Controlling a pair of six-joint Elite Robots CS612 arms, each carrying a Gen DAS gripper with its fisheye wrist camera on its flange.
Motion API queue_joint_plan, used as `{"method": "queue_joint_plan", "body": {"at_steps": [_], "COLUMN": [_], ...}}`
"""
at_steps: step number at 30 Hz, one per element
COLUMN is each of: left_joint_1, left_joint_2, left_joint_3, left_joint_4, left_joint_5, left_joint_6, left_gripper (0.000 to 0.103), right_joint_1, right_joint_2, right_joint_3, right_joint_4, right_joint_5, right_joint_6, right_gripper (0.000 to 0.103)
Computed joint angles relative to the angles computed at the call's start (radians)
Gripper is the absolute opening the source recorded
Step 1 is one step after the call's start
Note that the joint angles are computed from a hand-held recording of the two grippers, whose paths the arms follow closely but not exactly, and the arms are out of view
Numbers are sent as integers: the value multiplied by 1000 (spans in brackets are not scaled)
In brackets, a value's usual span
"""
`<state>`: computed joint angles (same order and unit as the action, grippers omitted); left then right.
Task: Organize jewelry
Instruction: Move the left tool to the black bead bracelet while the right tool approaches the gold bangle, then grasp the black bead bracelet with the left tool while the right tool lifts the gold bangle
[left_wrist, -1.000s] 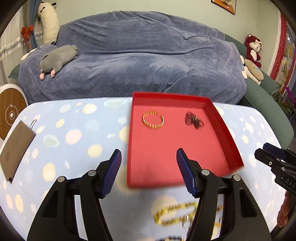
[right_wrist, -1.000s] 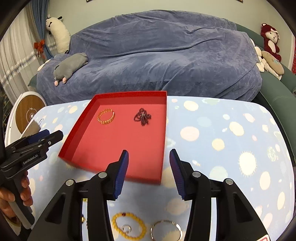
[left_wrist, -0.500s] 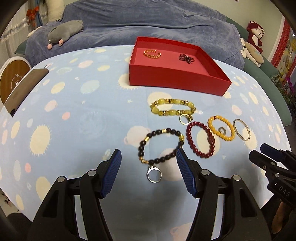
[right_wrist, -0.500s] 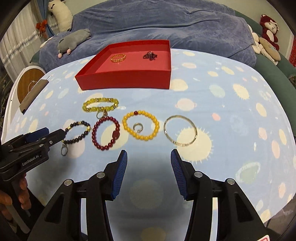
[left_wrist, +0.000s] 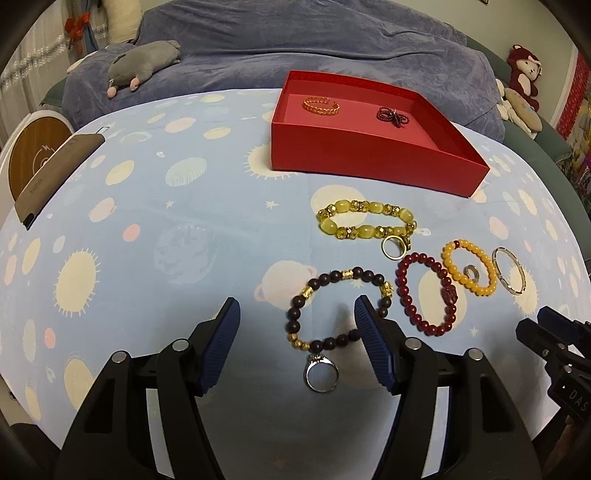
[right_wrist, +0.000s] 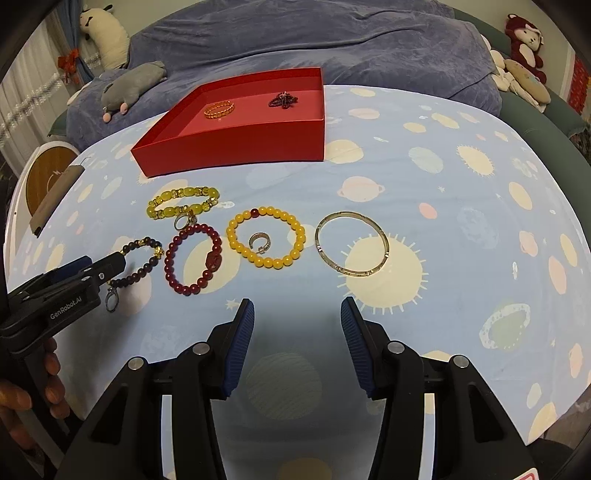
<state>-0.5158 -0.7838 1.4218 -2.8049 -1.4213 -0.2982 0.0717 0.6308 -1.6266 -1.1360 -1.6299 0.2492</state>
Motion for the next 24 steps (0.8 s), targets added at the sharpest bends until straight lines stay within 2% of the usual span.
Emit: {"method": "queue_joint_plan", "body": {"at_steps": [4, 7, 10, 12, 14, 19, 22, 24], "left_joint_1": [3, -2, -1, 3, 3, 2, 5, 7], "left_joint_2": [18, 21, 22, 23, 25, 25, 25, 25], "left_joint_3": [-26, -26, -27, -31, -34, -35, -37, -38], "left_joint_4": [32, 21, 9, 10, 10, 8, 10, 12], "left_joint_5": [-17, 12, 11, -16, -17, -27, -41, -48], "left_joint_6": [-6, 15, 30, 38, 49, 51, 43, 34], "left_gripper": [50, 46, 29, 14, 9, 8, 8, 8], "right_joint_1": [-9, -18, -32, -34, -35, -35, -33, -31], "right_joint_2": [-5, -10, -15, -18, -20, -22, -23, -26], "right_joint_3": [14, 27, 44, 60, 74, 90, 98, 106], "right_joint_4": [-12, -21, -23, -25, -24, -24, -31, -32], "right_joint_5": [-16, -31, -16, -27, -37, -28, -30, -39], "right_joint_6": [10, 20, 42, 44, 38, 24, 15, 7], "right_gripper": [48, 48, 48, 48, 48, 49, 56, 57]}}
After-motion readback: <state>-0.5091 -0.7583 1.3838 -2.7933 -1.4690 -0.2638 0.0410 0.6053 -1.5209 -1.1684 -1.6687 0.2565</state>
